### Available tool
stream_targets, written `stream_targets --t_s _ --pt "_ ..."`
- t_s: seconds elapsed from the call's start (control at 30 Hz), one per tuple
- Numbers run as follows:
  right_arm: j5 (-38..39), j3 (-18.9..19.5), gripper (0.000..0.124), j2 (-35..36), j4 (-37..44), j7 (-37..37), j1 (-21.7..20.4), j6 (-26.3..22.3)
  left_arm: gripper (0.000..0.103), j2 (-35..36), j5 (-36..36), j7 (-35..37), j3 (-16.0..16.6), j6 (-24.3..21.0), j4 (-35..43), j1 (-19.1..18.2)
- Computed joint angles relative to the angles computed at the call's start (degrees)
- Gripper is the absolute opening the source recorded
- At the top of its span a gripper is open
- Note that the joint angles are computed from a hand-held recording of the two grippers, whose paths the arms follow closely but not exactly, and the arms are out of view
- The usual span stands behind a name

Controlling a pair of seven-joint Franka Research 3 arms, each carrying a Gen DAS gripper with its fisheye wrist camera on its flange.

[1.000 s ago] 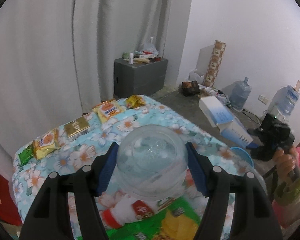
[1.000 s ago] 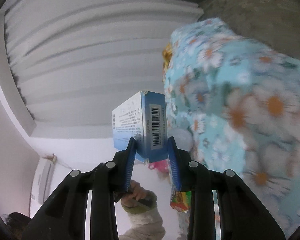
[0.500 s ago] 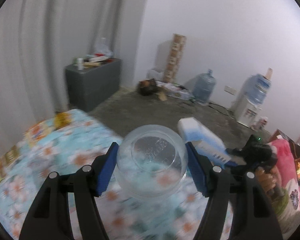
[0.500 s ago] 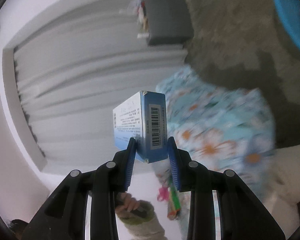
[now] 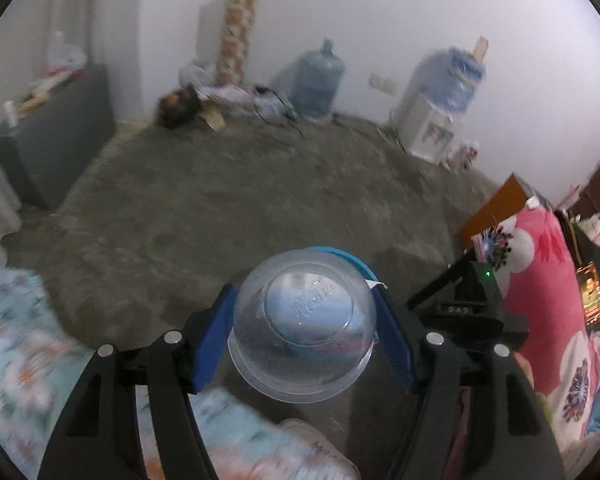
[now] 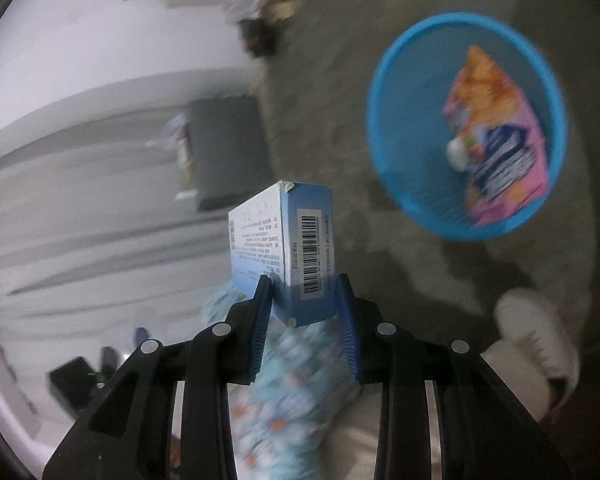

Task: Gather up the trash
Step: 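Carry the box and cup over the blue wastebasket with both tools, then open both tools over the wastebasket, dropping box and cup, then move both tools back to the bed toward the green chip bag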

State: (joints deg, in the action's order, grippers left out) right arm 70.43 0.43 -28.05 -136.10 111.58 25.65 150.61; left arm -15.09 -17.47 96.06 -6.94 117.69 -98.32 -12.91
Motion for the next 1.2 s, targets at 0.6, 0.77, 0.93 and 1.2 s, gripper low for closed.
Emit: stream_targets --t_s 0.6,0.77,0.93,1.2 --pt "-11.3 1.5 0.064 0.8 -8.5 12.1 -5.1 6.0 0.085 15.3 5.2 -4.5 -6.4 -0.1 7.0 -1.0" --pt "-19.3 2.9 0.066 -0.9 -7.4 15.4 -5.5 5.0 0.085 10.0 2.4 -3.3 -5.1 0.5 4.7 -0.5" --pt "-32.4 5.6 0.071 -1.7 -3.2 18.8 -8.0 1.0 0.085 2.5 1.3 -2.6 -2.7 -0.2 1.5 0.0" --pt "-54.3 12.3 0.082 -2.5 8.5 23.5 -11.9 -6.6 0.086 -14.1 2.0 -6.8 2.9 3.7 -6.7 1.5"
